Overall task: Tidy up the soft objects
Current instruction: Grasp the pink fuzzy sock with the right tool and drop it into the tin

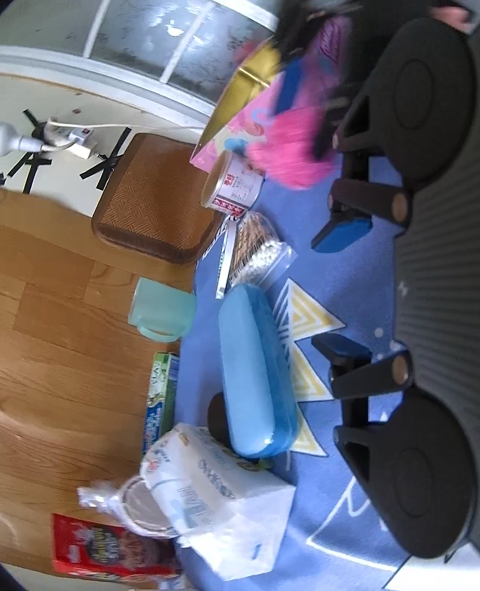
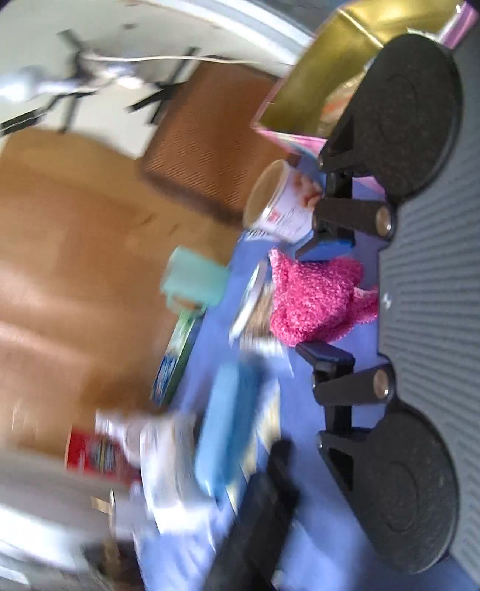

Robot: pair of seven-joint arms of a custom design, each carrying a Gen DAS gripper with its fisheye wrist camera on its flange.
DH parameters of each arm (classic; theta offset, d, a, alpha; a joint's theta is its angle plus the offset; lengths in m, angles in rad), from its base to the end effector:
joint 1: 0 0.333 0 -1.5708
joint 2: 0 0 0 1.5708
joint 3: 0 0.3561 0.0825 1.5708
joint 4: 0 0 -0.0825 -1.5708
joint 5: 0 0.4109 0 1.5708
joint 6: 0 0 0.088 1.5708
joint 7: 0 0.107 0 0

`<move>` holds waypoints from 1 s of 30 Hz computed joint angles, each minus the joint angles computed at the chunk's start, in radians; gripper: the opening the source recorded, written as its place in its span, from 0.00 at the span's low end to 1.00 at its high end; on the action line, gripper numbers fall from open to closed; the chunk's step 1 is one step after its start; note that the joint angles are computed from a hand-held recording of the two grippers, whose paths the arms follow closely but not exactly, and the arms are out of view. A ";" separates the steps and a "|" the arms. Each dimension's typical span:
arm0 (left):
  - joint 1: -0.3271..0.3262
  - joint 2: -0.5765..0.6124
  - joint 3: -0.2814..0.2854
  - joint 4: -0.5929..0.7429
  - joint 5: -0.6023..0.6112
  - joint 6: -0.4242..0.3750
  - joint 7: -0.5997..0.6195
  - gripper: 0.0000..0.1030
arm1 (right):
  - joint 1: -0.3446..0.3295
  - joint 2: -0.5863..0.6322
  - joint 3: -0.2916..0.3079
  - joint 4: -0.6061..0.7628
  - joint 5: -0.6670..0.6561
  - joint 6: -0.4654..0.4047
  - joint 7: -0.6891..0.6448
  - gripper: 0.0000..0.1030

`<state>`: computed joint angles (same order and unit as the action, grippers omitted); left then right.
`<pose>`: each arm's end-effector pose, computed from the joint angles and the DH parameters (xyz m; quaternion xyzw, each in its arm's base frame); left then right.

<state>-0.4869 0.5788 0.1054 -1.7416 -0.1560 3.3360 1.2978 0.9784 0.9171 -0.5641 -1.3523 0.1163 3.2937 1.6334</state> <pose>0.7030 -0.2813 0.3866 -0.6210 0.6135 -0.4389 0.2129 0.6824 0.4847 0.3727 -0.7576 0.3539 -0.3736 0.4016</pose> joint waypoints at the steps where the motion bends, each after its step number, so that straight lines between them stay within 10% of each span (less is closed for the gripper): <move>1: 0.032 0.000 -0.035 0.007 0.010 -0.012 0.000 0.49 | -0.029 -0.044 0.070 -0.048 -0.028 0.020 -0.024 0.56; 11: 0.423 -0.025 -0.506 -0.059 0.200 -0.008 0.015 0.56 | -0.257 -0.129 0.418 -0.128 -0.009 0.026 -0.068 0.72; 16: 0.501 0.015 -0.624 -0.029 0.223 -0.086 0.024 0.48 | -0.357 -0.114 0.558 -0.114 -0.058 0.053 -0.053 0.50; 22: 0.503 0.066 -0.700 0.105 0.242 -0.136 0.153 0.35 | -0.185 -0.128 0.325 -0.178 0.123 0.217 -0.057 0.47; 30: 0.281 0.277 -0.635 0.562 0.289 -0.316 0.306 0.36 | 0.063 -0.043 -0.053 -0.148 0.665 0.201 -0.239 0.48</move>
<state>-0.2059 0.8562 -0.5296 -1.1793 0.1329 3.0200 1.6035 1.0415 0.8741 -0.6168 -1.5008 0.7812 3.4943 1.3943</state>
